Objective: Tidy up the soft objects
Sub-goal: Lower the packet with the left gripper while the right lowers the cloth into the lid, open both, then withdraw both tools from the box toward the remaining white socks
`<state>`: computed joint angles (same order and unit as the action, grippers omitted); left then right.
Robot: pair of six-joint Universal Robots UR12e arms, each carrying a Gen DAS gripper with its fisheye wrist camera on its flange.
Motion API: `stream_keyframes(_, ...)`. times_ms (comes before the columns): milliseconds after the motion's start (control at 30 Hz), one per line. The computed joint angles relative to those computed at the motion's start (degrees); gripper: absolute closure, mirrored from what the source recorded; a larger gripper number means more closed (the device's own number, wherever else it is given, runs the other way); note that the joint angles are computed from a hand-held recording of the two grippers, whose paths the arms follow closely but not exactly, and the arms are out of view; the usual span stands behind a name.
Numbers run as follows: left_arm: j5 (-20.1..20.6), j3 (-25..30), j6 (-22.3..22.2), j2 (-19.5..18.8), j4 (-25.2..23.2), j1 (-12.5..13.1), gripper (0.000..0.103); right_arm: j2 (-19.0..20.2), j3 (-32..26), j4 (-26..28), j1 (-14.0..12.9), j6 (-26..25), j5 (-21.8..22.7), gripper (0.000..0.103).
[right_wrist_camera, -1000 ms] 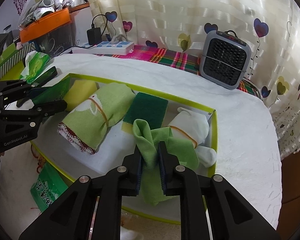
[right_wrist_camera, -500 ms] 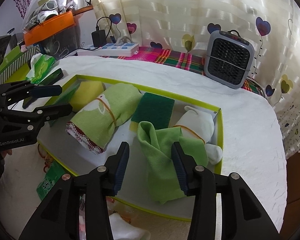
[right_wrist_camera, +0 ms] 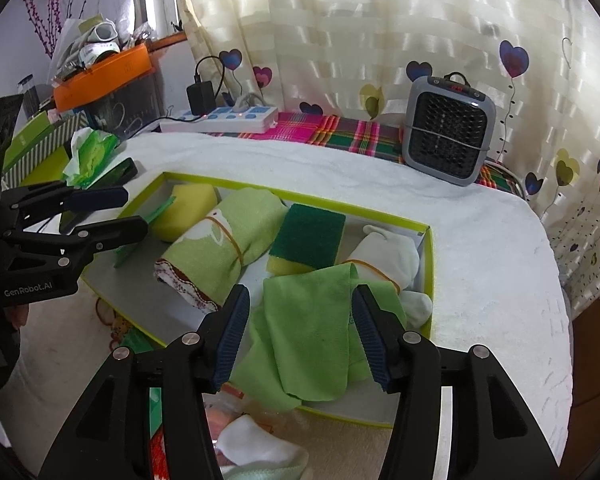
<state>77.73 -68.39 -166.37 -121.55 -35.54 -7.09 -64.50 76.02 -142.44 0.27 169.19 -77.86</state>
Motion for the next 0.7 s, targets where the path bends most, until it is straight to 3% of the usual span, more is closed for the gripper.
stream_keyframes(467, 1.77, -4.76, -2.41, 3.30, 1.99, -0.23, 0.051, -2.75, 3.69, -3.04, 0.04, 3.93, -0.93, 0.049)
stream_keyframes(700, 0.68, -7.21, -3.23, 4.99, 2.82, -0.31, 0.051, -4.41, 6.09, -4.90, 0.02, 5.65, -0.51, 0.049)
